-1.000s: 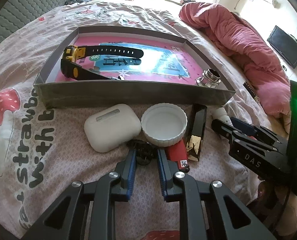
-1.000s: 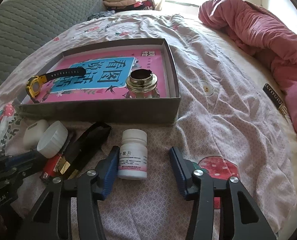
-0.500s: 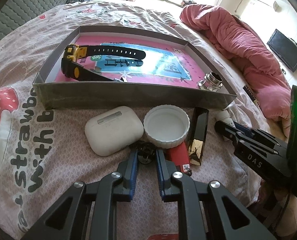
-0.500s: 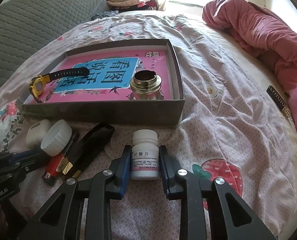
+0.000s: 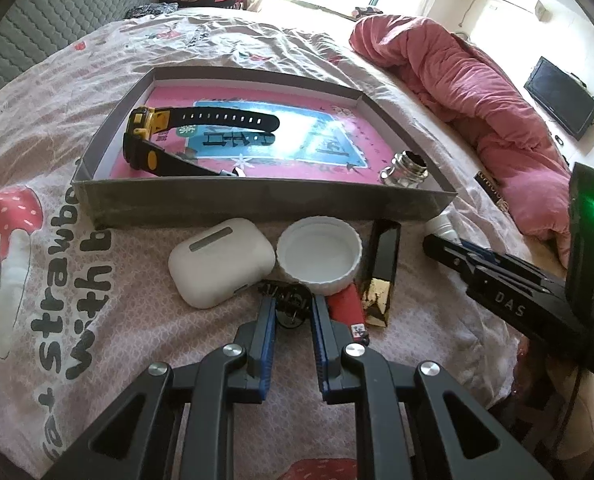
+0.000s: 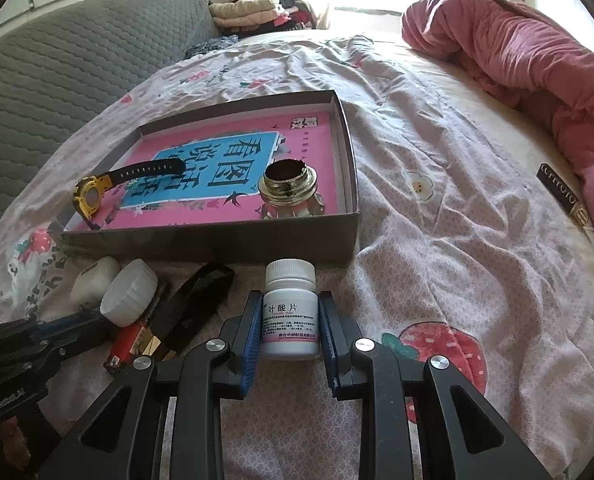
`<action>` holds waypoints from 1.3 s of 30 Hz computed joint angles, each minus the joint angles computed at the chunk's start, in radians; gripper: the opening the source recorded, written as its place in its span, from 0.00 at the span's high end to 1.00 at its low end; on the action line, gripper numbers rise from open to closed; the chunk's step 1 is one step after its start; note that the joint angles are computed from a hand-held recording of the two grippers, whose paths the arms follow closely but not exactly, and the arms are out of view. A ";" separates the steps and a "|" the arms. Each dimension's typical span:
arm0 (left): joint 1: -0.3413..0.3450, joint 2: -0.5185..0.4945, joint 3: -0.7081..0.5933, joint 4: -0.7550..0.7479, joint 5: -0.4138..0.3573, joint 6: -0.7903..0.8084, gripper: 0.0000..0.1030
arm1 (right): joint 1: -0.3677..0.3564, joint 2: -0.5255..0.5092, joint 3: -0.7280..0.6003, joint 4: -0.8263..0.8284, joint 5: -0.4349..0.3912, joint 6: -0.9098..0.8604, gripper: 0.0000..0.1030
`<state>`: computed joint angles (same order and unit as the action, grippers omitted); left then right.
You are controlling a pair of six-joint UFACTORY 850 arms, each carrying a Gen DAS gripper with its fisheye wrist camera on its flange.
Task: Organize rigid objects
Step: 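Lift the clip with the left tool toward the tray while the right carries the bottle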
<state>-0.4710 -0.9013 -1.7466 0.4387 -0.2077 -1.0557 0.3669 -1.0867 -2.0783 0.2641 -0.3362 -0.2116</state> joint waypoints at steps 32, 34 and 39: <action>-0.013 0.074 0.074 0.404 -0.029 -0.411 0.83 | 0.013 0.029 0.040 0.286 0.027 -0.352 0.74; -0.013 0.075 0.072 0.422 -0.038 -0.427 0.83 | 0.012 0.030 0.041 0.304 0.027 -0.372 0.74; -0.013 0.072 0.065 0.427 -0.058 -0.436 0.83 | 0.013 0.041 0.056 0.364 0.038 -0.442 0.74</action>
<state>-0.4843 -0.8296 -1.6820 0.8655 -0.2656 -1.4917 0.3798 -1.0461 -2.0225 0.6284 -0.2981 -0.6534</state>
